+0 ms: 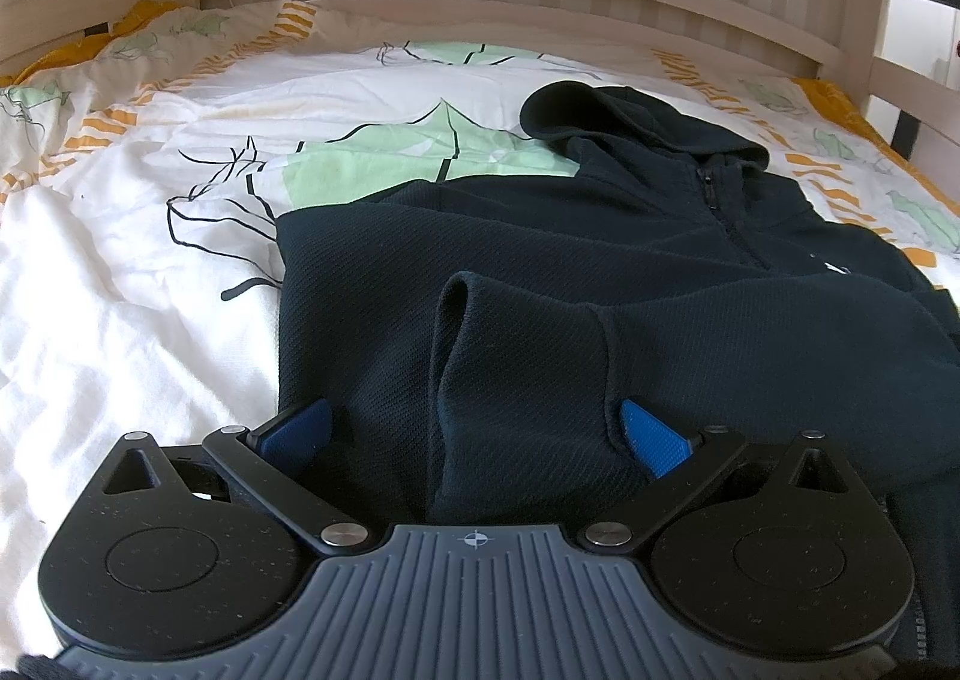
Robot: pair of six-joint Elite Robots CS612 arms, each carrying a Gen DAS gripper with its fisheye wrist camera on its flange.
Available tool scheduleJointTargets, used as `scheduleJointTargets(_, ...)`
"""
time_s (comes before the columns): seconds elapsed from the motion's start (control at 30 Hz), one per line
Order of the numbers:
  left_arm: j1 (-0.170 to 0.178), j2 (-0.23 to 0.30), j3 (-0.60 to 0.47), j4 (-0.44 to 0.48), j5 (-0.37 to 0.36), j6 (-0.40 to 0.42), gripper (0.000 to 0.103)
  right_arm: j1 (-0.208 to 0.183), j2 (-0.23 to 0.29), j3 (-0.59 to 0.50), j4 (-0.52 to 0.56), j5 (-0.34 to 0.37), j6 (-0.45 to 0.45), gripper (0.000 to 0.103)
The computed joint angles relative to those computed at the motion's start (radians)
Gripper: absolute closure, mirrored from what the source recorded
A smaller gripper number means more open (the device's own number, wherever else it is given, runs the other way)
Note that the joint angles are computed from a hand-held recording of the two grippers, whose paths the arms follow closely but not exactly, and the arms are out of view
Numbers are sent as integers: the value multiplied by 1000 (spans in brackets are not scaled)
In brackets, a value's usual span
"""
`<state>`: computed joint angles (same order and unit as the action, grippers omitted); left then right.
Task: Fold large clothes
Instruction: 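Fold the hoodie side panel inward toward the zipper with the right tool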
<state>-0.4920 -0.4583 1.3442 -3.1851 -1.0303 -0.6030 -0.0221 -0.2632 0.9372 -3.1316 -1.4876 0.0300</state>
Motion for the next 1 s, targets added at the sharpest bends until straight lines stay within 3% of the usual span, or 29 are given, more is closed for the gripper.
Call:
scheduleJointTargets(0.17, -1, -30, 25, 22, -17, 9, 1, -17, -46, 60, 22, 74, 0, 1)
scheduleJointTargets(0.33, -17, -93, 107, -22, -17, -63, 2, -41, -131, 206, -86, 180, -67, 1)
scheduleJointTargets(0.5, -43, -162, 213, -84, -28, -78, 2, -74, -228, 362, -90, 311, -122, 1)
scheduleJointTargets(0.73, -91, -230, 325, -44, -33, -31, 2, -100, -333, 531, 31, 369, -165, 1)
scheduleJointTargets(0.87, -107, -250, 375, -69, -64, -58, 2, -111, -382, 602, 107, 357, -225, 1)
scheduleJointTargets(1.0, -119, -264, 411, -98, -101, -77, 2, -121, -424, 664, 125, 357, -286, 12)
